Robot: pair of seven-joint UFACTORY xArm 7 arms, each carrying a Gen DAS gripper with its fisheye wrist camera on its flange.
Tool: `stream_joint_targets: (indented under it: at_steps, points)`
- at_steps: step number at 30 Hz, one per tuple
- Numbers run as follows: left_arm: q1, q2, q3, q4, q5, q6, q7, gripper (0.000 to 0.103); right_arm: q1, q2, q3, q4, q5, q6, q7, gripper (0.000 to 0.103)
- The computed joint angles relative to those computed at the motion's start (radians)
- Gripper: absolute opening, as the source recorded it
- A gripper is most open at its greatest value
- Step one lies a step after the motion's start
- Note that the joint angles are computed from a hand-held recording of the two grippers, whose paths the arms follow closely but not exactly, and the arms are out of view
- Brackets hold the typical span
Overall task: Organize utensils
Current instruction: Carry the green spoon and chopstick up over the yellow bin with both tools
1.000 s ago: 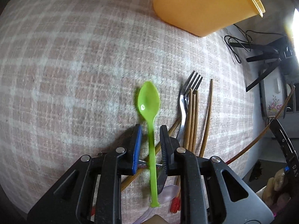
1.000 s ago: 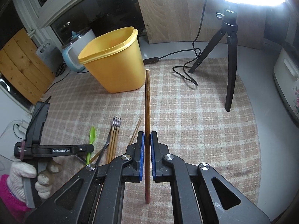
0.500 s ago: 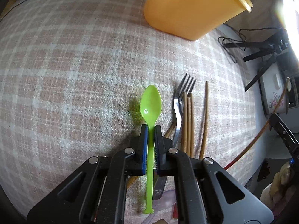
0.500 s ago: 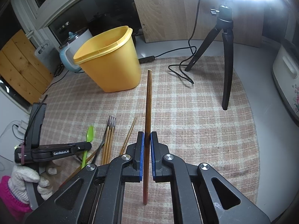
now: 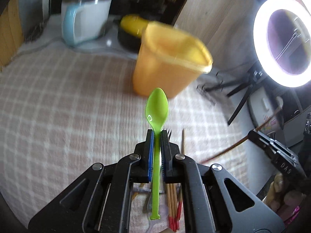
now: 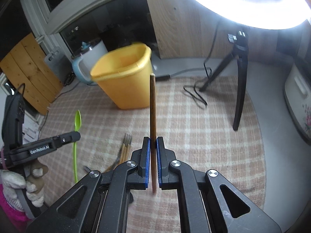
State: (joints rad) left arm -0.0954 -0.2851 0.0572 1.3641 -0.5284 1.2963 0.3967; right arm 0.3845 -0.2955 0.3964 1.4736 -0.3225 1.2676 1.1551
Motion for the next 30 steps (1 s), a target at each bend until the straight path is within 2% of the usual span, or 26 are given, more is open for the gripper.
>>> stream_joint_targets:
  at_steps: [9, 17, 26, 30]
  points:
    - [-0.01, 0.103, -0.017, 0.169, -0.064, -0.086, -0.009, 0.004, 0.022, 0.127, 0.011, 0.192, -0.136, 0.031, -0.033, 0.005]
    - [0.017, 0.224, -0.039, 0.35, -0.109, -0.142, -0.018, 0.004, 0.091, 0.224, -0.031, 0.352, -0.239, 0.07, -0.066, 0.005]
    - [0.028, 0.395, -0.11, 0.566, -0.084, -0.241, -0.071, 0.004, 0.223, 0.398, -0.097, 0.64, -0.397, 0.17, -0.161, 0.005]
    - [0.027, 0.445, -0.138, 0.617, -0.053, -0.288, -0.084, 0.004, 0.292, 0.495, -0.142, 0.8, -0.457, 0.212, -0.218, 0.005]
